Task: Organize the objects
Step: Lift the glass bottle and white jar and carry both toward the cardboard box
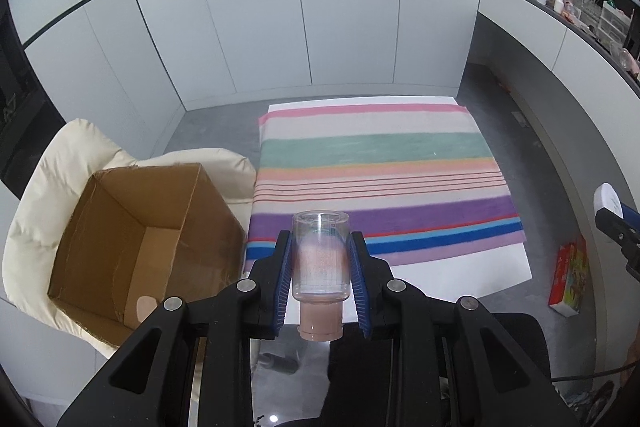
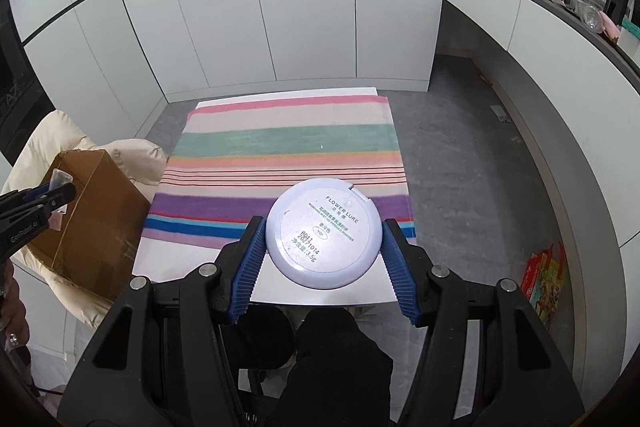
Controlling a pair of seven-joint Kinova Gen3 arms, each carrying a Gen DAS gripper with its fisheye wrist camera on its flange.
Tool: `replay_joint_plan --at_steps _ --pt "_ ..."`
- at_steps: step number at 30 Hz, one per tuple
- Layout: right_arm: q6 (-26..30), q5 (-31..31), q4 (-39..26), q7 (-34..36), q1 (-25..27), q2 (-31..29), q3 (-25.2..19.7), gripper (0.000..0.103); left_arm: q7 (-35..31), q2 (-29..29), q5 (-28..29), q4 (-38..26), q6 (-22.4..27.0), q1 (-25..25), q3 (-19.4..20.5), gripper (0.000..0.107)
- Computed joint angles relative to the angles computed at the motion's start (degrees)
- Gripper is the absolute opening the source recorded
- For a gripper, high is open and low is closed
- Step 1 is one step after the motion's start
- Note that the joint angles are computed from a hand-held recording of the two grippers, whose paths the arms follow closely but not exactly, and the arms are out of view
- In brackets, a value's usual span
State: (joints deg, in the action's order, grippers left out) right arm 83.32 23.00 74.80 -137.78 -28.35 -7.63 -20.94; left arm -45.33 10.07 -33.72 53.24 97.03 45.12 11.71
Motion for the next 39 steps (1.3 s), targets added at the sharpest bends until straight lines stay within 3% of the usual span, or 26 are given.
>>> replay_joint_plan --at_steps 10,19,31,39 --pt "2.0 -0.2 -3.7 1.1 -3.2 3.8 0.3 0.060 1.1 -3.5 -0.3 5.8 -1.6 -3.2 0.3 0.028" --pt "0.6 1.7 -10.3 2.8 -12.3 10.9 0.9 0.060 4.4 -11.3 1.8 15.0 -1.0 -11.6 2.3 0.028" --pt "0.1 1.3 -26.0 11.3 -27.7 24.7 2.9 0.060 4.8 -24.0 6.6 25.9 0.9 -24.0 1.8 0.028" --pt "4.4 -0.5 -41.7 19.2 -37.3 34.8 5.8 0.060 1.5 -29.9 9.4 29.3 1.5 -30.7 -0.2 0.028"
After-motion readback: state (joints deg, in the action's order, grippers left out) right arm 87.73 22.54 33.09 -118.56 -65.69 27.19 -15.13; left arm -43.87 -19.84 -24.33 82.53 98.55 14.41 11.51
